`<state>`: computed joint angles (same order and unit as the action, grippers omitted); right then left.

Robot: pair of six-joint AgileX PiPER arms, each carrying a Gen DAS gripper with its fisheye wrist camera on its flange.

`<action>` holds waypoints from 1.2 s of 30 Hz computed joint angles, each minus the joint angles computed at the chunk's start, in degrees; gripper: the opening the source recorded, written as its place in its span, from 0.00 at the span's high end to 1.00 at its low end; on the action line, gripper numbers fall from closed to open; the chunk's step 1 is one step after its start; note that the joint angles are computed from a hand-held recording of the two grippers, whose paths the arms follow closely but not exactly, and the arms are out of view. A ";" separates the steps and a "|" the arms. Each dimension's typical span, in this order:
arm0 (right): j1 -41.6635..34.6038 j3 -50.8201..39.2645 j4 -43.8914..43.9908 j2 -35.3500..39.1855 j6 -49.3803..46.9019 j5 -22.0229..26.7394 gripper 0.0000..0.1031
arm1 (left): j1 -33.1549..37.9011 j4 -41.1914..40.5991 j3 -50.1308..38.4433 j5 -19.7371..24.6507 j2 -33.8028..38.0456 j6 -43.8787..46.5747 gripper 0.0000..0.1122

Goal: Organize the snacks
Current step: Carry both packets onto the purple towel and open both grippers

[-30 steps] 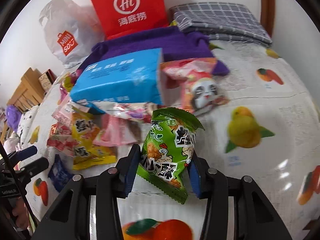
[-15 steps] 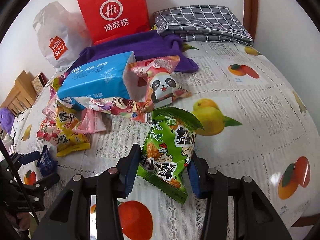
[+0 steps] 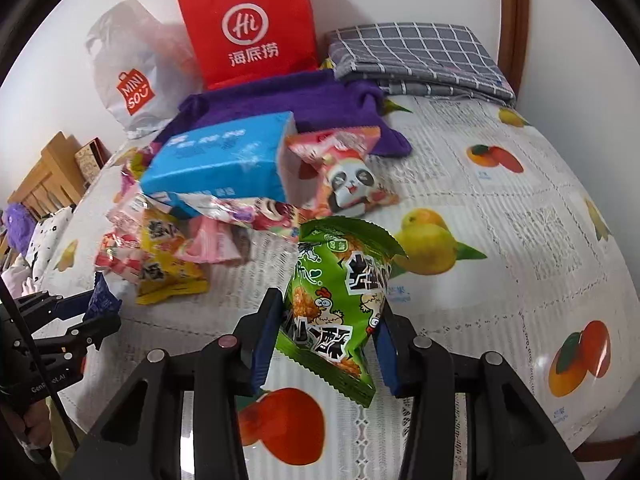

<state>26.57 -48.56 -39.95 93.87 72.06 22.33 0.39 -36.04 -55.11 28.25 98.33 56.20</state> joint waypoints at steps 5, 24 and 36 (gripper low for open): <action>1.45 -2.30 2.75 -2.19 -3.77 2.09 0.58 | 0.43 -0.43 -2.78 3.54 -2.30 -1.51 0.64; -5.24 -30.87 18.78 5.67 -29.37 11.70 0.58 | -1.44 5.55 -38.56 18.29 10.41 -16.80 0.64; -10.66 -57.33 27.40 21.73 -45.70 17.66 0.58 | -2.15 11.84 -76.60 32.72 30.96 -28.18 0.64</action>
<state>15.91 -105.89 -12.55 115.59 26.36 39.99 -1.76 -24.20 -131.71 60.97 129.30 28.02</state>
